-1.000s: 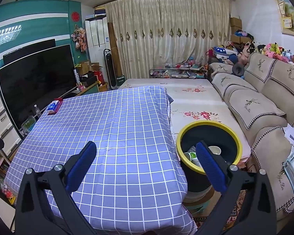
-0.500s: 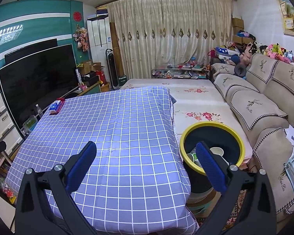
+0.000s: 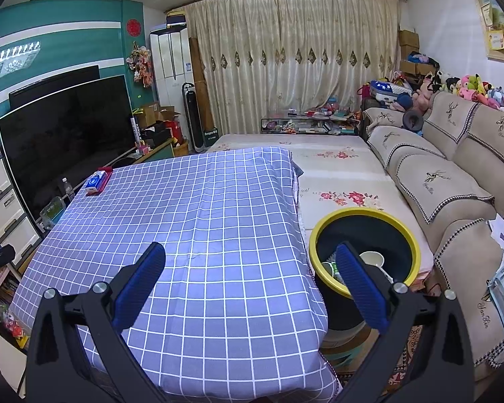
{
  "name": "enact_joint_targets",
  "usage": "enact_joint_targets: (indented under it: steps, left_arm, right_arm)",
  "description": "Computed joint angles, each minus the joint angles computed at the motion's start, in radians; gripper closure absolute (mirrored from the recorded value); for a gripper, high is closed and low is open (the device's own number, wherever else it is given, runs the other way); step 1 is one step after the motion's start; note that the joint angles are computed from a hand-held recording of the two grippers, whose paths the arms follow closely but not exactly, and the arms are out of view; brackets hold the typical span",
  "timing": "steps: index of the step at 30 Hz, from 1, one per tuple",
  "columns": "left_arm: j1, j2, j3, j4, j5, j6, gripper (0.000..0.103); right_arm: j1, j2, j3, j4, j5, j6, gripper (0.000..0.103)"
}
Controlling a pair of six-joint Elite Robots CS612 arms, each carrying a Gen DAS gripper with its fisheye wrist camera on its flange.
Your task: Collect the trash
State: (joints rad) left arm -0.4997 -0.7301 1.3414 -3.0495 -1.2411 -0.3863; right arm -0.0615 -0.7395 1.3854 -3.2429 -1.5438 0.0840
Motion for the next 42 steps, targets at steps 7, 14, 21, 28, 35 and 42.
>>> enact_joint_targets:
  steps: [7,14,21,28,35,42]
  left_arm:
    - [-0.001,0.002,-0.002,-0.002,0.000,0.007,0.005]
    - [0.001,0.005,-0.004,0.003,-0.011,0.001,0.005]
    - [0.000,0.006,-0.004,0.006,-0.012,0.001,0.005]
    - [0.001,0.008,-0.004,0.017,-0.019,-0.003,0.005]
    - [0.000,0.009,-0.007,0.022,-0.020,-0.004,0.005]
    - [0.000,0.015,-0.013,0.032,-0.024,-0.011,0.005]
  right_arm:
    - [-0.001,0.000,0.001,0.002,0.003,0.002,0.007]
    - [-0.001,0.002,-0.001,0.010,0.012,-0.002,0.007]
    - [-0.001,0.003,-0.001,0.008,0.016,-0.001,0.007]
    - [-0.001,0.005,-0.004,0.014,0.019,0.001,0.006]
    - [-0.002,0.007,-0.005,0.015,0.019,0.001,0.006]
    - [-0.002,0.009,-0.004,0.017,0.021,0.001,0.007]
